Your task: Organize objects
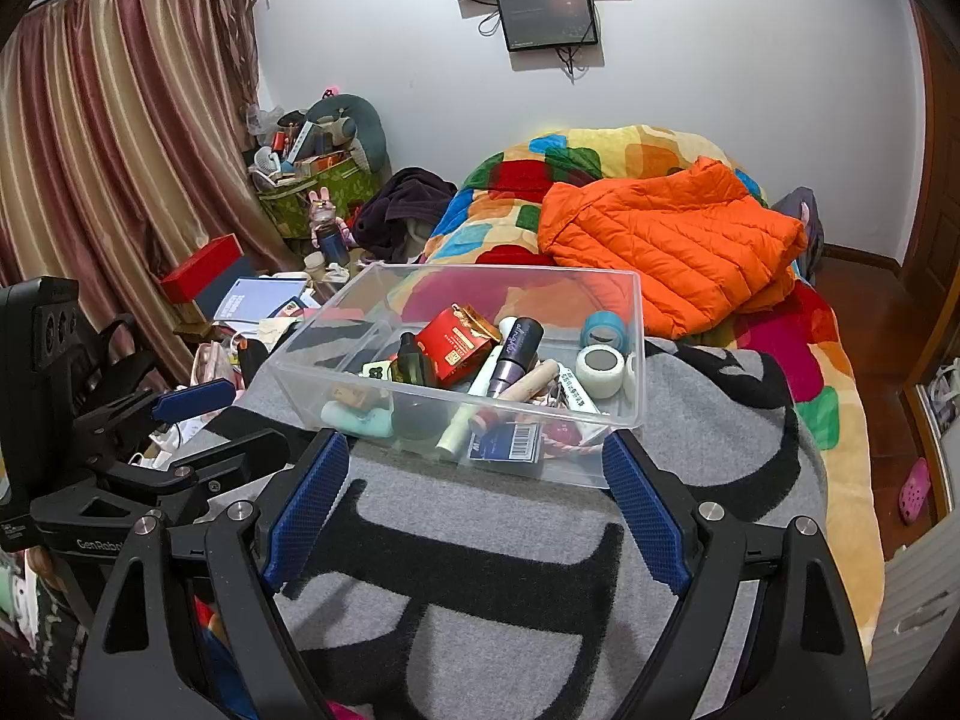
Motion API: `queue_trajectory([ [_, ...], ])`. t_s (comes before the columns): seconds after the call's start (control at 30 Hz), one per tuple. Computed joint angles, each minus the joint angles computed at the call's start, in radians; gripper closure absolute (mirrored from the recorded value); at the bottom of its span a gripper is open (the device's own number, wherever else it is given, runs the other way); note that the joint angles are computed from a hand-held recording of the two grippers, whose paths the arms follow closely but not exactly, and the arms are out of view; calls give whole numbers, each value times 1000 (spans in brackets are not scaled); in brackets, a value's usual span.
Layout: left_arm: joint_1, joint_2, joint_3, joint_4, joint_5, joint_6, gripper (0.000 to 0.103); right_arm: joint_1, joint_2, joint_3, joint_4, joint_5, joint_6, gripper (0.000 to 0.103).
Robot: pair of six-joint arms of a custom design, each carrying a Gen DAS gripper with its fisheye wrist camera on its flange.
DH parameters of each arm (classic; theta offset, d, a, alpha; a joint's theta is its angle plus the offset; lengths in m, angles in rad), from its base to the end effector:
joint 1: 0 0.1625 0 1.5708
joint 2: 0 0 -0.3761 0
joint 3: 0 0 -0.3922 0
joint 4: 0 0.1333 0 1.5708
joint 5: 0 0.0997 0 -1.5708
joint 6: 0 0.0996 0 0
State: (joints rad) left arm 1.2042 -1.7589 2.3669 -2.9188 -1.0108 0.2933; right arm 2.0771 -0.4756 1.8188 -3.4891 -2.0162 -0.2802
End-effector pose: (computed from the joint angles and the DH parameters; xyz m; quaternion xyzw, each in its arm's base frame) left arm 0.0369 -0.4235 0.3128 0.1958 0.8801 -0.3567 0.2447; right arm 0.3484 -0.4419 -0.0686 0.3005 -0.8879 0.2987 0.1792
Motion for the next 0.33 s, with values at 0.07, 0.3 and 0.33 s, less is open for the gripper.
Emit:
queue_trajectory([
  [0.07,-4,0,7,-21,2,15,7,0,-1,1,1,0,-1,18],
  [0.3,-18,-7,16,-40,12,24,7,7,-2,5,6,-3,8,18],
  [0.33,-19,-7,16,-38,19,23,6,5,-3,7,5,-2,8,18],
])
